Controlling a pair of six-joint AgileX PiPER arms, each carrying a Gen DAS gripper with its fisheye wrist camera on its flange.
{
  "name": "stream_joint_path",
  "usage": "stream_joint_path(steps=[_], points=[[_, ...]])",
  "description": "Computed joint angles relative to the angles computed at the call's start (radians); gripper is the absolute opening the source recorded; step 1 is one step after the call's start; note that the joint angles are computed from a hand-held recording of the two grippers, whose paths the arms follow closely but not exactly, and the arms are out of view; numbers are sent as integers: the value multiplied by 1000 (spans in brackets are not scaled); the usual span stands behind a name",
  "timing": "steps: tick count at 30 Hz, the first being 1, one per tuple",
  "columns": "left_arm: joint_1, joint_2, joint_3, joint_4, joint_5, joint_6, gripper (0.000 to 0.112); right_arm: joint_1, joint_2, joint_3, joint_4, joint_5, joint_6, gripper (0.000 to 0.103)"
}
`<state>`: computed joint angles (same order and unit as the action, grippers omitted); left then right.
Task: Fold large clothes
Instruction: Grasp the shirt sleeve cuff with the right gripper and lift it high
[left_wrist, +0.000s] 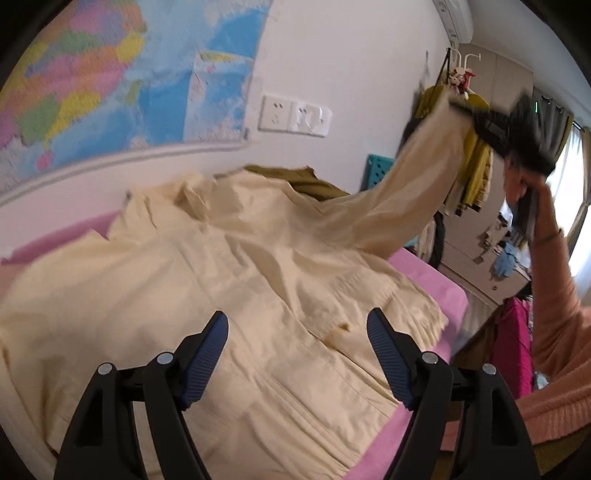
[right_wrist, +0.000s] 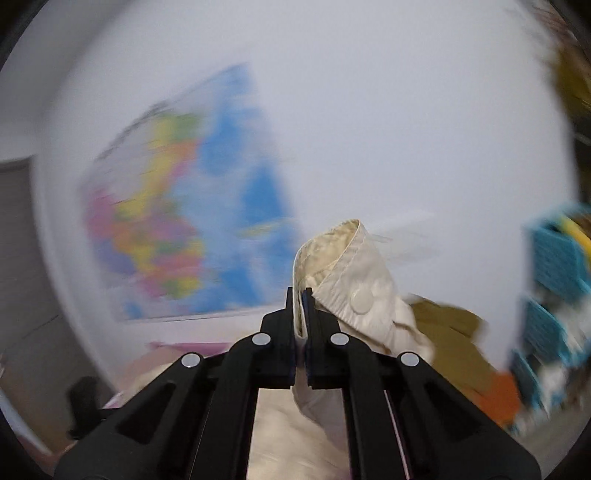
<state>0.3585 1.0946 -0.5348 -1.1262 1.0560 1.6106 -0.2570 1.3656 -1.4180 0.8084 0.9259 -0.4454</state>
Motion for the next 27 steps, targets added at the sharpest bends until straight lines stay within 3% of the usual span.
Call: stream_joint_path(steps=[5, 10, 16, 17, 19, 20, 27], points=[[112, 33, -58, -27, 45, 44, 75, 364, 271, -271, 2, -1, 53, 4], [260, 139, -128, -52, 114, 79, 79, 593, 534, -432, 40, 31, 73, 4], [271, 276, -175, -23, 20, 76, 81, 729, 803, -517, 48, 50, 151, 6], [253, 300, -182, -13, -15, 62, 81, 740, 818, -511, 44, 46, 157, 10], [228, 347, -196, -3, -49, 51, 81, 753, 852, -499, 43, 54, 167, 30], [214, 366, -206, 2, -67, 36, 81, 746, 873, -513, 67, 86, 173, 47], [116, 508, -346, 107, -132, -157, 81, 580, 657, -189, 175, 9, 14, 54]])
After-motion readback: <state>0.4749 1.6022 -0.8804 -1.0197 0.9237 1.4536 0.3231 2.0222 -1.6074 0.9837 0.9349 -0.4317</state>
